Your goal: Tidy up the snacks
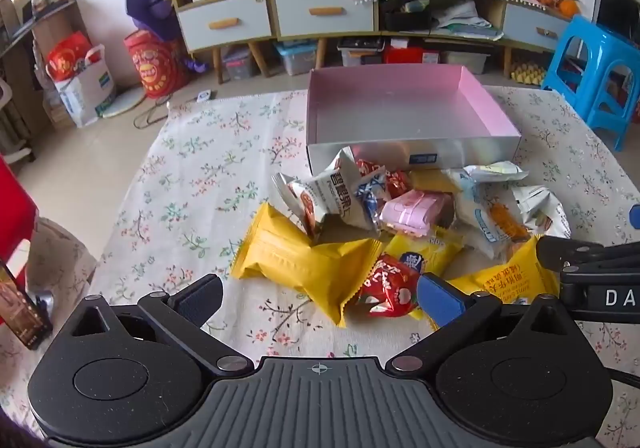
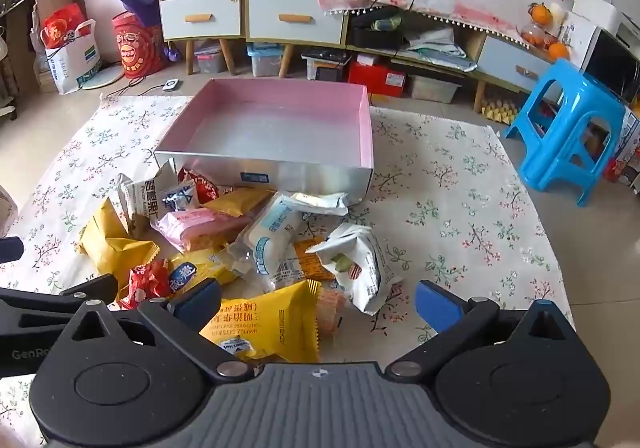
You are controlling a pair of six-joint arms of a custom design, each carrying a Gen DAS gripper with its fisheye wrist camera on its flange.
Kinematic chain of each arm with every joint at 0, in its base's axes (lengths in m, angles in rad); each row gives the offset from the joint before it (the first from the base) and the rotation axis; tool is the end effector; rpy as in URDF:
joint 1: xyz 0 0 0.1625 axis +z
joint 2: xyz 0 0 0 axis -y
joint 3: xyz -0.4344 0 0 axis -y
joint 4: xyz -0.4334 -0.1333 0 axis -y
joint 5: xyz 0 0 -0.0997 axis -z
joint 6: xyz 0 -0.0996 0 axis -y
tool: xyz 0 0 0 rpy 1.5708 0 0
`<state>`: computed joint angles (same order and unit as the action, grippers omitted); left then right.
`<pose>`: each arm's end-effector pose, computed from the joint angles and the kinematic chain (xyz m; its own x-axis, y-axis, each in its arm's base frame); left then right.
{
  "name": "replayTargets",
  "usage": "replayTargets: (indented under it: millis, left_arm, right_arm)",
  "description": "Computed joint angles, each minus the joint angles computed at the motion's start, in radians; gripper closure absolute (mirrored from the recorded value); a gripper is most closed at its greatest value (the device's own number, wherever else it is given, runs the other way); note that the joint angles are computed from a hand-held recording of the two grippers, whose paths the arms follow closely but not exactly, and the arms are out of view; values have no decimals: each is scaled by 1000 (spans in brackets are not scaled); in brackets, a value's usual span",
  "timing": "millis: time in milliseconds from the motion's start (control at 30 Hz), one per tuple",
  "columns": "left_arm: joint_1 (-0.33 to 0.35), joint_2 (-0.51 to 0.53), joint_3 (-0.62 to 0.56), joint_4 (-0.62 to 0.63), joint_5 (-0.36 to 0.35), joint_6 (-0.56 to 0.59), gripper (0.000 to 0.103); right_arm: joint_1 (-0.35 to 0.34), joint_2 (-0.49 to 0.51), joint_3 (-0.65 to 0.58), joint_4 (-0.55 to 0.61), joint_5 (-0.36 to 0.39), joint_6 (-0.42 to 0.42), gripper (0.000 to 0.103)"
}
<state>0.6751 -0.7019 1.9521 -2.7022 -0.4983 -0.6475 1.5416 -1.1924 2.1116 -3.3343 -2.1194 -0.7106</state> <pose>-0.3005 -0.5234 -0.0274 -0.6410 -0.0249 -0.7672 0.4871 0.7593 -0.4316 0.0652 -0.5552 0.2396 -0.6505 -0.1189 0.7502 -0.5342 0.7737 -0.3406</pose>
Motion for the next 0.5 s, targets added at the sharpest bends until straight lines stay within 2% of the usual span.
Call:
replayTargets:
  millis: [67, 100, 133, 200, 500]
  left_arm:
    - [-4, -4, 2, 10, -13, -20, 0]
    - [3, -13, -7, 55, -28, -37, 0]
    - [9, -17, -11, 68, -43, -41, 0]
    - [8, -28, 1, 56, -52, -39, 0]
    - [21, -25, -14, 93, -56, -57, 0]
  right_arm:
    - [7, 5, 1, 2, -15, 14, 8]
    - [13, 9, 3, -1, -24, 21, 8]
    - [7, -7, 15, 6, -6, 34, 8]
    - [2, -15, 4, 69, -6, 63, 8]
    - [-6, -16, 4, 73, 15, 49, 8]
